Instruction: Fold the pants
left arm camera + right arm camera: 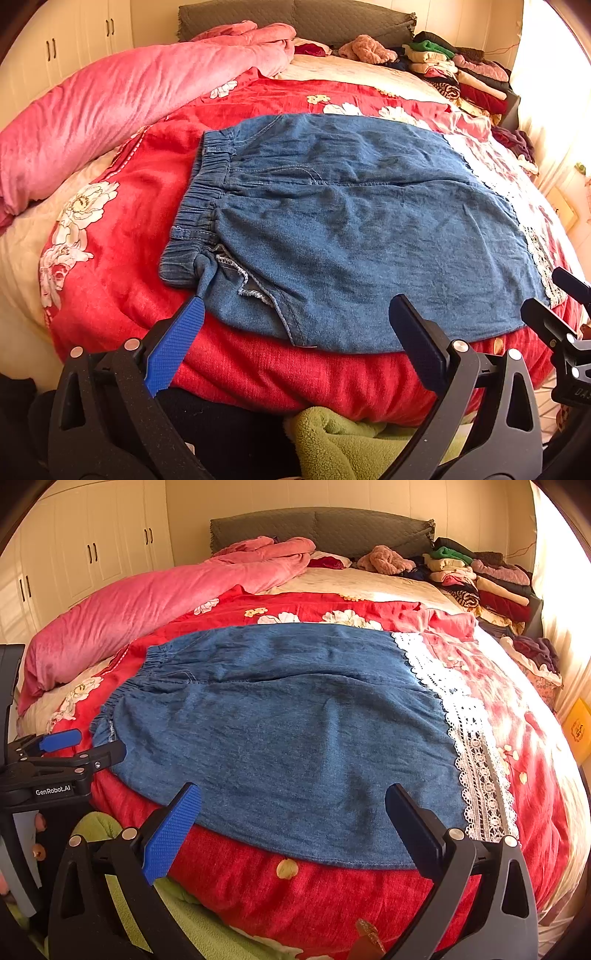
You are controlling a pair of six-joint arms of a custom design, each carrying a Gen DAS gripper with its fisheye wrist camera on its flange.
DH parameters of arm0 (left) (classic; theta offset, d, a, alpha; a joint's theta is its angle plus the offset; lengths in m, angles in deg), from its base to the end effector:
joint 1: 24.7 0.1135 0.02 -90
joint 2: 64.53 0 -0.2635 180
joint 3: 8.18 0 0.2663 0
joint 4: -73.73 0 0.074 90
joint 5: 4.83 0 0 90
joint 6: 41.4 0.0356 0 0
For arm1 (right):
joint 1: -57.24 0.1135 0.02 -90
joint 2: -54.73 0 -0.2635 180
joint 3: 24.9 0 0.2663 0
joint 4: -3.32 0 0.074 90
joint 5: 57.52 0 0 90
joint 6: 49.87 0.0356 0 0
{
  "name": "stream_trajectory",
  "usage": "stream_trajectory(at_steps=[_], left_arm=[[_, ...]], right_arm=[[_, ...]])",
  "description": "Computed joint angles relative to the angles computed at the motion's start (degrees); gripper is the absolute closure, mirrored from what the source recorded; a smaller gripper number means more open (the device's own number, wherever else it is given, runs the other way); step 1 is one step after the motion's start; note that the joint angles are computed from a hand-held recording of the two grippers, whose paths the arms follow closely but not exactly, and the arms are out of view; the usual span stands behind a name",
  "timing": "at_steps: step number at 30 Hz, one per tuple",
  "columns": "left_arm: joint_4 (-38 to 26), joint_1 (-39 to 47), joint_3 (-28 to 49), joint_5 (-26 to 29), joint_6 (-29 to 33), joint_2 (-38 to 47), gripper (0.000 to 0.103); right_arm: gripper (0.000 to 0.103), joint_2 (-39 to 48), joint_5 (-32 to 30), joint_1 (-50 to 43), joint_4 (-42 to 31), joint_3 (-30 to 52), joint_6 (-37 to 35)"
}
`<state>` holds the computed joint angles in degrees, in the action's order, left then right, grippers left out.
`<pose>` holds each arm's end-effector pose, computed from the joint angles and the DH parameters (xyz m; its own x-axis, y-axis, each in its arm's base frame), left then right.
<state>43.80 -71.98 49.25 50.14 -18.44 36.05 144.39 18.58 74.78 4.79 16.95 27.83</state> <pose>0.2136 -0.2012 0.0917 -0.7028 -0.3503 -0.6192 -0.4072 0.9118 -0.0538 0.2570 0.0902 0.1012 -0.5780 -0.3996 -0.7116 -0.5873 0.8091 0.0227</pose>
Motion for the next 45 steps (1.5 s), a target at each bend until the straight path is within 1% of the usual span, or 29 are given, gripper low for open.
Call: stream_trajectory(at_steps=[7,14,17,21,29,30,32,33,37,39,40,41,42,45], left_arm=[[-0.1,0.2,-0.2,-0.2,0.3,-0.4,0.009],[0.1,1.1,0.5,0.0,1.2,0.5,0.009],[0.2,2.2,1.0,0.1,2.2,1.0,0.009],[0.3,4.8,1.7,0.3,4.1,1.2,0.009],[2.9,13.5,2.7,3.3,12.5,1.9,0.009],[3.7,15.0,2.4,3.9,13.7,1.6,0.009],[4.3,17.6,2.5,4.6,15.6,1.3,0.009],[4.8,19.1,2.5,4.9,16.9,1.1,0.009],[6.1,25.4,3.0,6.3,21.8,1.1,0.009],[6.9,28.7,3.4,7.3,23.7,1.5,0.009],[7.4,30.2,3.5,8.1,24.4,1.7,0.009],[7.8,32.0,3.9,9.2,25.3,2.3,0.009],[8.4,33.1,4.1,10.0,26.1,2.6,0.009],[9.5,36.3,5.7,11.9,28.6,4.7,0.009]], right_arm=[[0.004,0.0,0.0,0.0,0.0,0.1,0.0],[0.004,1.6,-0.2,0.6,-0.5,1.9,0.3],[0.004,3.4,-0.3,1.3,-1.6,4.3,0.1],[0.004,7.2,-0.9,2.1,-3.8,9.8,-0.7],[0.004,18.0,-2.3,3.9,-11.1,26.6,-1.6],[0.004,20.2,-2.2,4.5,-12.6,30.1,-2.2],[0.004,23.2,-2.4,5.0,-14.2,34.6,-2.2],[0.004,25.9,-3.7,5.2,-16.1,38.8,-2.5],[0.004,33.1,-2.1,6.6,-19.4,49.5,-3.3],[0.004,37.1,-3.0,6.9,-22.5,56.0,-3.4],[0.004,39.5,-2.6,7.2,-24.5,60.0,-3.3],[0.004,41.0,-2.4,7.3,-25.6,62.3,-3.4],[0.004,43.7,-2.2,7.6,-27.9,66.9,-3.7],[0.004,49.1,0.6,8.9,-31.3,76.0,-5.8]])
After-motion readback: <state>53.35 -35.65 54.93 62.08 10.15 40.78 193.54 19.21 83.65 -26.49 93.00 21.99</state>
